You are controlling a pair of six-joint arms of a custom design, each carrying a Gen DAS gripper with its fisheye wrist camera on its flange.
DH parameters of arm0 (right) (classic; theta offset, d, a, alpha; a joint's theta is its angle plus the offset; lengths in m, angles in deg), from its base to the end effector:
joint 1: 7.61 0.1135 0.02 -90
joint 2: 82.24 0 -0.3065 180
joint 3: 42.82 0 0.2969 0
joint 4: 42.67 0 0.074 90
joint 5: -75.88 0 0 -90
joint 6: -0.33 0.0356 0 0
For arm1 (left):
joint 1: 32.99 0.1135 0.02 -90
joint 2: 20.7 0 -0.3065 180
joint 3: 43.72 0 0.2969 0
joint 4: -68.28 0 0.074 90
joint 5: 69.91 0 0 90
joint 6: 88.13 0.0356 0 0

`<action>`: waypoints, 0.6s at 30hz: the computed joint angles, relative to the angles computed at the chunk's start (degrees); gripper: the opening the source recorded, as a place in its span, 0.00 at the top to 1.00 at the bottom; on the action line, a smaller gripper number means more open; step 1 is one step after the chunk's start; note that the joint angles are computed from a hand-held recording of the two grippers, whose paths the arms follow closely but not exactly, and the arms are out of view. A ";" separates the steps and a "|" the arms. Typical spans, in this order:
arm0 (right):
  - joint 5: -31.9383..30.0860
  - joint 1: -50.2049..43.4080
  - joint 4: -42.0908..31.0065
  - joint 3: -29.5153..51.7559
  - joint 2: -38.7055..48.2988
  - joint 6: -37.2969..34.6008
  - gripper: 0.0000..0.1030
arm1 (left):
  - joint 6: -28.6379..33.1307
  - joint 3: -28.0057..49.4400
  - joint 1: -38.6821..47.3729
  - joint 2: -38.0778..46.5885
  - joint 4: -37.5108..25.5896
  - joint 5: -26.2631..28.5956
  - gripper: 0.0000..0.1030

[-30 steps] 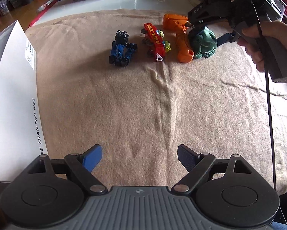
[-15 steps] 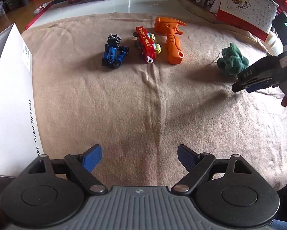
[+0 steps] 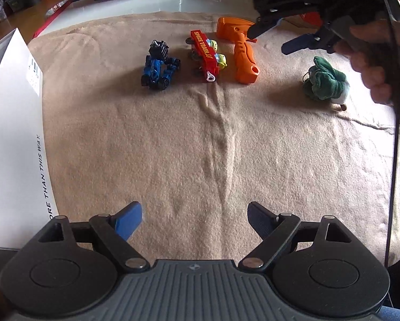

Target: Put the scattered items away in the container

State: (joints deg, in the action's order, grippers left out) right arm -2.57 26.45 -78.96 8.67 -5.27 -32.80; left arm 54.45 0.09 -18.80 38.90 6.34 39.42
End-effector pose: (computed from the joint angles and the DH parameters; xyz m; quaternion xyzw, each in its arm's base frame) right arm 0.2280 0.1455 0.1885 0.2149 0.9410 0.1045 0.2397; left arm 0.1711 0.0311 0.1919 0.3392 0.9198 -0.0814 0.1798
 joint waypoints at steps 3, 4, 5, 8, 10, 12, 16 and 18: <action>-0.29 0.09 1.26 2.31 5.89 0.38 0.48 | 0.83 0.01 0.95 0.69 0.37 -0.19 0.16; -0.62 -0.12 1.60 3.11 7.56 0.09 0.48 | 0.92 0.06 1.17 0.98 0.53 -0.25 0.16; -1.04 -0.22 1.94 3.79 8.98 -0.21 0.49 | 0.92 0.05 1.31 1.21 0.70 -0.32 0.16; -1.47 0.43 -0.03 6.05 13.00 -0.14 0.73 | 1.15 0.20 1.64 1.65 0.93 -0.44 0.16; -1.30 1.76 -1.32 5.98 13.61 0.57 0.75 | 1.78 0.49 2.46 1.67 0.81 -0.04 0.16; -0.64 4.23 -3.40 5.20 12.22 0.85 0.76 | 2.12 0.85 3.14 2.04 0.91 0.26 0.16; -2.35 11.25 -7.60 0.89 6.09 3.95 0.76 | 1.62 1.16 3.27 2.62 1.61 0.35 0.16; -3.32 15.50 -9.65 -1.54 2.36 6.24 0.76 | 1.70 1.23 3.15 2.64 1.67 0.52 0.16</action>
